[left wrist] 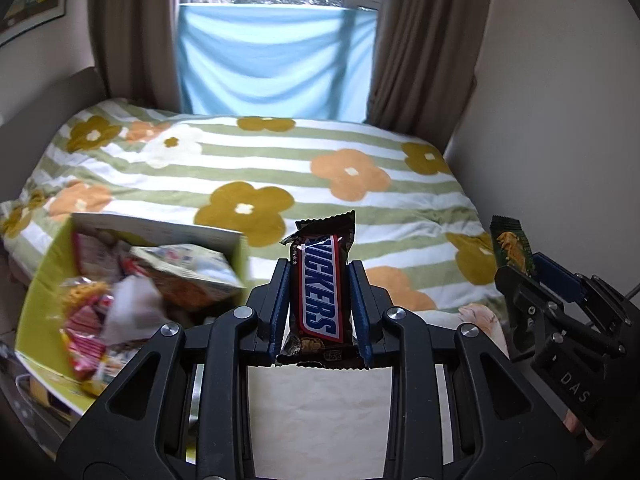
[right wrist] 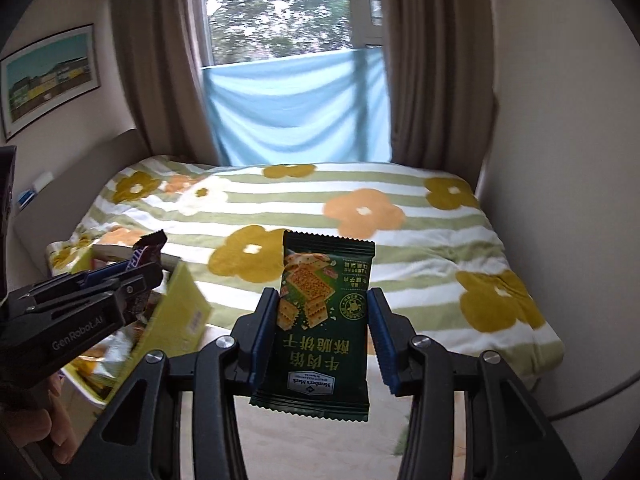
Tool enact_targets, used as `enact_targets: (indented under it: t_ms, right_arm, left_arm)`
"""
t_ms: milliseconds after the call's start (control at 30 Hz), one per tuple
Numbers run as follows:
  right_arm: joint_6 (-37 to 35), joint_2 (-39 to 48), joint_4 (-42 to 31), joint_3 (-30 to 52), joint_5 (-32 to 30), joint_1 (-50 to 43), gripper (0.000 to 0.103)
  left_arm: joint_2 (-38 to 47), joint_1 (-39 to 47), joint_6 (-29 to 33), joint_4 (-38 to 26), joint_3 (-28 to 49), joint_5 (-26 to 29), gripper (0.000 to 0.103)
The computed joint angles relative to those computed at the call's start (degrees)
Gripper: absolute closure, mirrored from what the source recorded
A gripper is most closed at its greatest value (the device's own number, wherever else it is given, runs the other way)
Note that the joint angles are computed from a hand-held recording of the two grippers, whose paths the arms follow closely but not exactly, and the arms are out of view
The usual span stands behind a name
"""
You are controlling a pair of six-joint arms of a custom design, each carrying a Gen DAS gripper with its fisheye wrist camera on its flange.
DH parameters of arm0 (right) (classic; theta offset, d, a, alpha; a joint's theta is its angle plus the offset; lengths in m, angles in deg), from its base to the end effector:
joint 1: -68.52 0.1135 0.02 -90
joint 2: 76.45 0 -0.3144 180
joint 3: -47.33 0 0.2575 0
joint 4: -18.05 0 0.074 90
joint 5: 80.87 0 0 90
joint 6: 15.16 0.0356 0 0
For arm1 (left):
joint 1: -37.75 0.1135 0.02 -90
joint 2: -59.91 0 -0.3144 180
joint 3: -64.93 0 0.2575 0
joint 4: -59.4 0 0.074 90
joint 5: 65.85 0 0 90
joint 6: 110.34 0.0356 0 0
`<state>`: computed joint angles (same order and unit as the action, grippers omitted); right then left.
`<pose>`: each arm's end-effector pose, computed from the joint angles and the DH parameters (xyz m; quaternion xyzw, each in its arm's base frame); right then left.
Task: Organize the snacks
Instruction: 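Carry the Snickers and green packet over the box and open both tools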
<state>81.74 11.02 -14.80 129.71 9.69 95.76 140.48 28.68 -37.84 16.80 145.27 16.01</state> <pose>0.3105 0.1595 0.3374 -0.1565 0.8848 0.1246 0.4208 0.3031 -0.0433 0.3484 -0.0955 0.9096 -0.0284 0.4034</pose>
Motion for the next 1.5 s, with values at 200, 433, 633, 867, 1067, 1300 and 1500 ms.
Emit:
enact_targets:
  t_ms: [200,433,633,867,1067,1300,1500]
  right_arm:
    - [5.29,4.68,-1.48,6.12,5.58,12.23,0.062]
    - [12.61,13.8,-2.88,14.57,9.38,23.47,0.062]
    - [17.86,20.66,-5.58,21.51,12.19,28.75,0.062]
    - [21.56,24.88,-10.35,25.81,12.84,30.43,0.062]
    - [21.17,25.64,-11.35,26.22,11.55,30.0,0.062]
    - [21.51,27.25,-13.12,27.58,9.57,29.43,0.062]
    - [22.94,29.31,-15.88,30.76,6.76,28.83,0.053]
  left_arm:
    - [-6.23,16.04,10.15,-2.96,-2.48,9.39,0.077]
    - [-4.52,39.91,26.21,-6.28,-3.45,22.81,0.077]
    - [3.4,50.48,37.6,-8.67,-1.12,27.3,0.077]
    - [8.03,51.79,43.71,-10.76,-0.82,29.21,0.077]
    - [6.46,51.71,43.91,-8.75,-3.63,27.67,0.0]
    - [5.63,54.35,46.23,-9.8,-4.28,28.32,0.0]
    - [5.55,56.26,46.1,-10.63,-4.2,29.56,0.0]
